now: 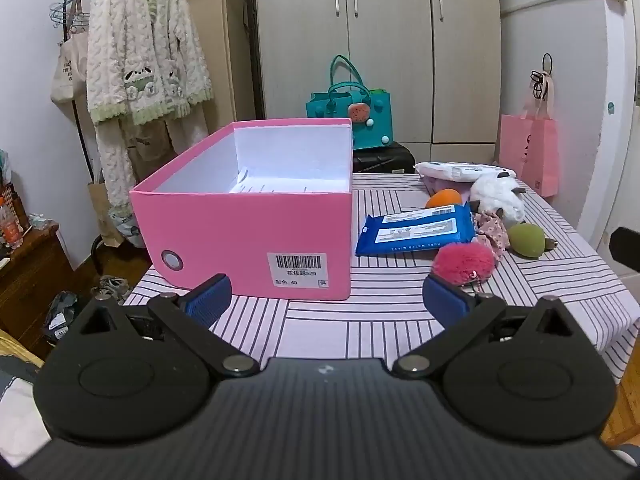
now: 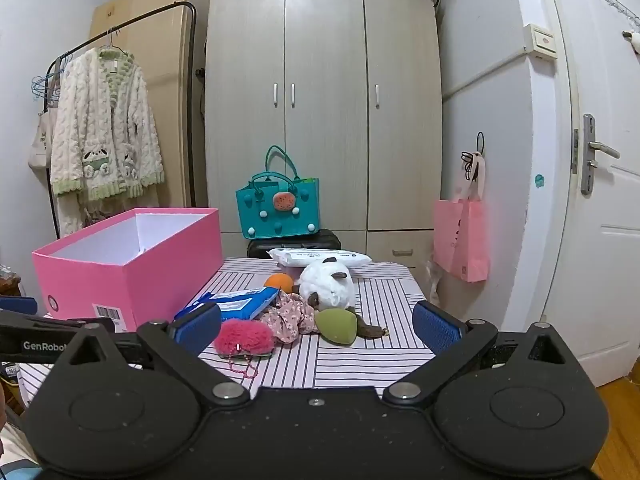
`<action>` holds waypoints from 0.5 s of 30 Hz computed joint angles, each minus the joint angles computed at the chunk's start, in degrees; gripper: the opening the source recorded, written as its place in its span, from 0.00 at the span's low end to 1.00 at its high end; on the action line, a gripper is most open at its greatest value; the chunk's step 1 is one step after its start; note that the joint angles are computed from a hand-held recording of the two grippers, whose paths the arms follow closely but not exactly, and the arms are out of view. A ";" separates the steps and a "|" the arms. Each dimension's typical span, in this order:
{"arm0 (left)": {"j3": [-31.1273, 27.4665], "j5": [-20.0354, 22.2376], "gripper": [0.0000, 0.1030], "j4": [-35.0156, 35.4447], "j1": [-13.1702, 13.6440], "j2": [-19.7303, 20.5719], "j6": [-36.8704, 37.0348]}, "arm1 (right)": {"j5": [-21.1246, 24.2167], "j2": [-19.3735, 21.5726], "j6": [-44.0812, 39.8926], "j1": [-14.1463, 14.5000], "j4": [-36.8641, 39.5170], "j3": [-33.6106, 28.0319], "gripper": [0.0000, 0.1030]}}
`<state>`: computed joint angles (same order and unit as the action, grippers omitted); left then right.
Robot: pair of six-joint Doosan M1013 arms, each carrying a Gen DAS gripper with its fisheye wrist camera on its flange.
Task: Organize soft objects
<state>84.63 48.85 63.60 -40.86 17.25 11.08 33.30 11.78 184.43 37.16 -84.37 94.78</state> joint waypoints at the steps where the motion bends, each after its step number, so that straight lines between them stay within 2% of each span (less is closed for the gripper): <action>1: 0.00 -0.06 1.00 -0.14 0.03 0.01 0.02 | 0.13 0.04 0.40 0.06 -0.51 0.12 1.00; 10: 1.11 -3.99 1.00 -0.80 0.38 -0.79 -2.13 | -0.33 -0.01 2.13 -0.26 -0.90 0.73 1.00; 15: 0.72 -1.89 1.00 0.37 -0.42 -0.27 -1.18 | -1.42 -0.36 1.59 -0.48 -0.15 1.10 1.00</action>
<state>85.35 46.96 63.97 -41.29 16.99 9.89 31.87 11.42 186.01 36.69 -84.51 95.88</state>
